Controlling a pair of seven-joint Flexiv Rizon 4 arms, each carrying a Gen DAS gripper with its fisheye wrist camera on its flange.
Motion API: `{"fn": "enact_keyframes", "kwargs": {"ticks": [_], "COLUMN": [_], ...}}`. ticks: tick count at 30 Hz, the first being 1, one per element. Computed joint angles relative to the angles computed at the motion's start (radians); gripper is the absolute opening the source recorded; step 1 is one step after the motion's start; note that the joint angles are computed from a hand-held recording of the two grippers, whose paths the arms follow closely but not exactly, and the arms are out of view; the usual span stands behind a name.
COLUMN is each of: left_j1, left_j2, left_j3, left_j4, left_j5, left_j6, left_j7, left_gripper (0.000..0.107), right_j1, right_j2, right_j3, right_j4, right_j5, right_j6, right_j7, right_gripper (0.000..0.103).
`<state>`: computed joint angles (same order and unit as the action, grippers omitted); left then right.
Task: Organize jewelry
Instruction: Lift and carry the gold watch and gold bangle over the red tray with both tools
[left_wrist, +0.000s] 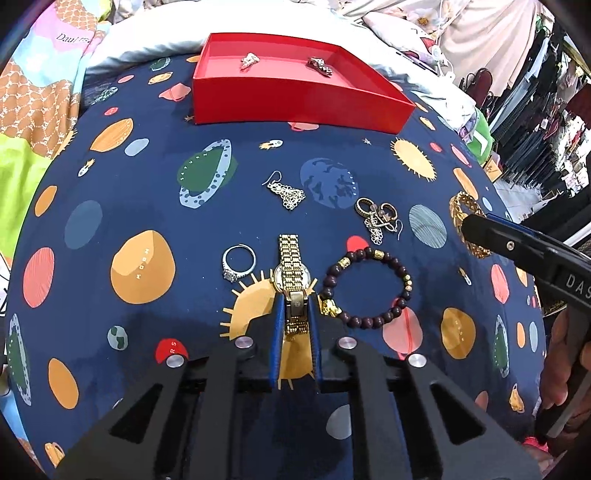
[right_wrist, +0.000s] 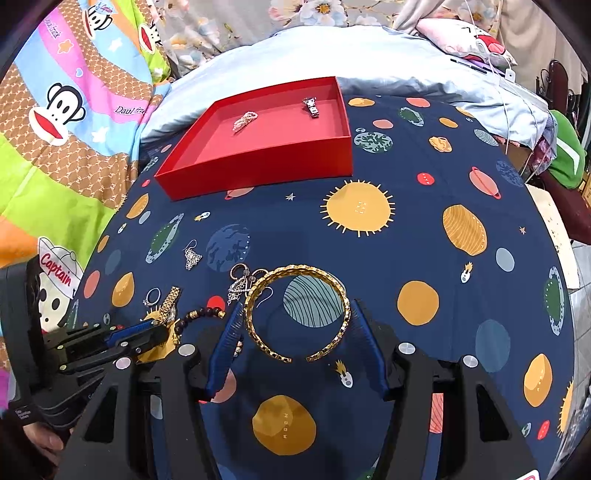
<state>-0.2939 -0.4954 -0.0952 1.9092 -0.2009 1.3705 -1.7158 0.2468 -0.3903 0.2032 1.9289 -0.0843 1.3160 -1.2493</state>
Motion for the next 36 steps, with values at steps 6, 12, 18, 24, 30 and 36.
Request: {"fn": "enact_keyframes", "kwargs": {"ticks": [6,12,18,24,30,36], "left_j1": [-0.004,0.017,0.027,0.028,0.007,0.018], "left_j2": [0.006,0.042,0.077,0.097,0.075,0.022], "left_j3": [0.003,-0.028,-0.043,-0.034,0.021,0.044], "left_j4": [0.0,0.027,0.036,0.014,-0.084,-0.203], "left_j5": [0.001,-0.026,-0.051,-0.056,-0.011,0.015], "left_j6": [0.004,0.038,0.06,0.074,0.048,0.031], "left_j7": [-0.01,0.001,0.01,0.016,0.001,-0.005], "left_gripper": [0.011,0.011,0.011,0.011,0.011,0.011], "right_j1": [0.004,0.015,0.005,-0.004,-0.011,0.002], "right_j2": [0.006,0.016,0.021,0.022,-0.007,-0.068], "right_j3": [-0.003,-0.014,0.002,0.013,0.013,-0.015], "right_j4": [0.005,0.015,0.005,-0.013,-0.081,-0.19], "right_j5": [-0.004,-0.03,-0.019,-0.002,0.0,-0.023], "right_j6": [0.004,0.025,0.035,0.04,0.048,0.052], "right_j7": [-0.002,0.006,-0.012,-0.033,-0.056,-0.063], "right_gripper": [0.058,0.058,0.058,0.058,0.058,0.058]}}
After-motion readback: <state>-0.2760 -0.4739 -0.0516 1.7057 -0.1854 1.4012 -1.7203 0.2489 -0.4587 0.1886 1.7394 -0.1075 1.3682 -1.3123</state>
